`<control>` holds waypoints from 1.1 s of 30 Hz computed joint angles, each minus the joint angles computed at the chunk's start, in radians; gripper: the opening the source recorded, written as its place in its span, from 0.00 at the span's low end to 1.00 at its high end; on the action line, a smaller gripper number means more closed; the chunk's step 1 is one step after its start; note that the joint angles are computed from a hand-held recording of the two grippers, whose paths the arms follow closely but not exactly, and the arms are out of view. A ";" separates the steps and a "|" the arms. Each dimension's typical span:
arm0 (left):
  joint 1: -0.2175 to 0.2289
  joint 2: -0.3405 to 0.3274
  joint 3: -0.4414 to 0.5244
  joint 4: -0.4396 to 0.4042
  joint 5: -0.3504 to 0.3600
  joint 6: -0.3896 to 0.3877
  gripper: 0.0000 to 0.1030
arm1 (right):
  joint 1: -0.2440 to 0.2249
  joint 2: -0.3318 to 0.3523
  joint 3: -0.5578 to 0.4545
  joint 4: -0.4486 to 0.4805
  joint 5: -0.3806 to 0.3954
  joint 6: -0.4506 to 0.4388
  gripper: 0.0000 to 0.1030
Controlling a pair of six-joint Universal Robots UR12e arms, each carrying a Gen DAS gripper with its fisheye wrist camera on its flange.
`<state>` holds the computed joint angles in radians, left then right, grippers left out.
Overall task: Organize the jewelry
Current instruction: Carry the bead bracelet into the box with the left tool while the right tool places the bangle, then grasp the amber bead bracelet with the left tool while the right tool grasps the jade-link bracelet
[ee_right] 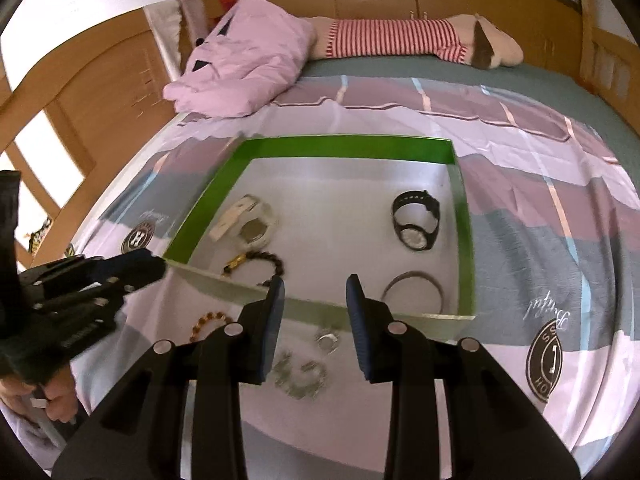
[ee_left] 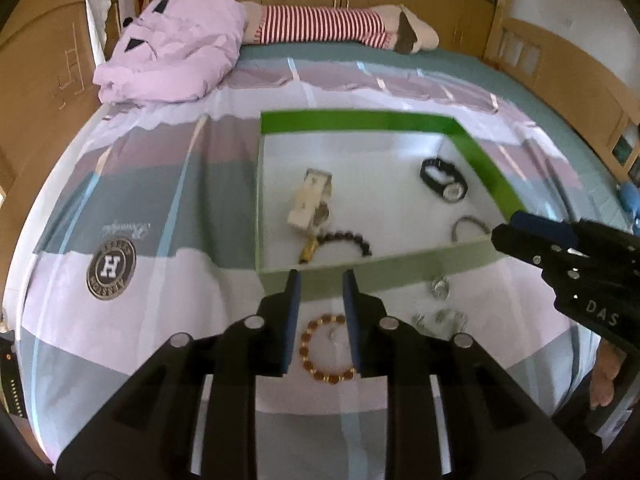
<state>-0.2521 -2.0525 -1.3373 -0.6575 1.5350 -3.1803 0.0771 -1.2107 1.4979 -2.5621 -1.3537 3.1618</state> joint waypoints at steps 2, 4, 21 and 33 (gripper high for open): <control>-0.004 -0.003 0.001 -0.011 0.006 0.013 0.21 | 0.014 -0.001 0.001 0.004 -0.042 -0.016 0.32; -0.006 -0.008 0.004 -0.018 0.011 0.020 0.22 | 0.022 -0.001 -0.001 0.021 -0.067 -0.022 0.32; -0.014 -0.029 0.038 -0.146 0.064 0.004 0.31 | 0.029 -0.001 0.002 0.053 -0.086 -0.057 0.43; 0.012 -0.024 0.043 -0.237 0.007 -0.048 0.20 | 0.010 0.029 -0.049 0.281 -0.029 -0.084 0.28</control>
<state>-0.2405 -2.0766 -1.2948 -0.8944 1.5422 -3.2281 0.0867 -1.1822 1.4491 -2.2807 -1.3823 3.0778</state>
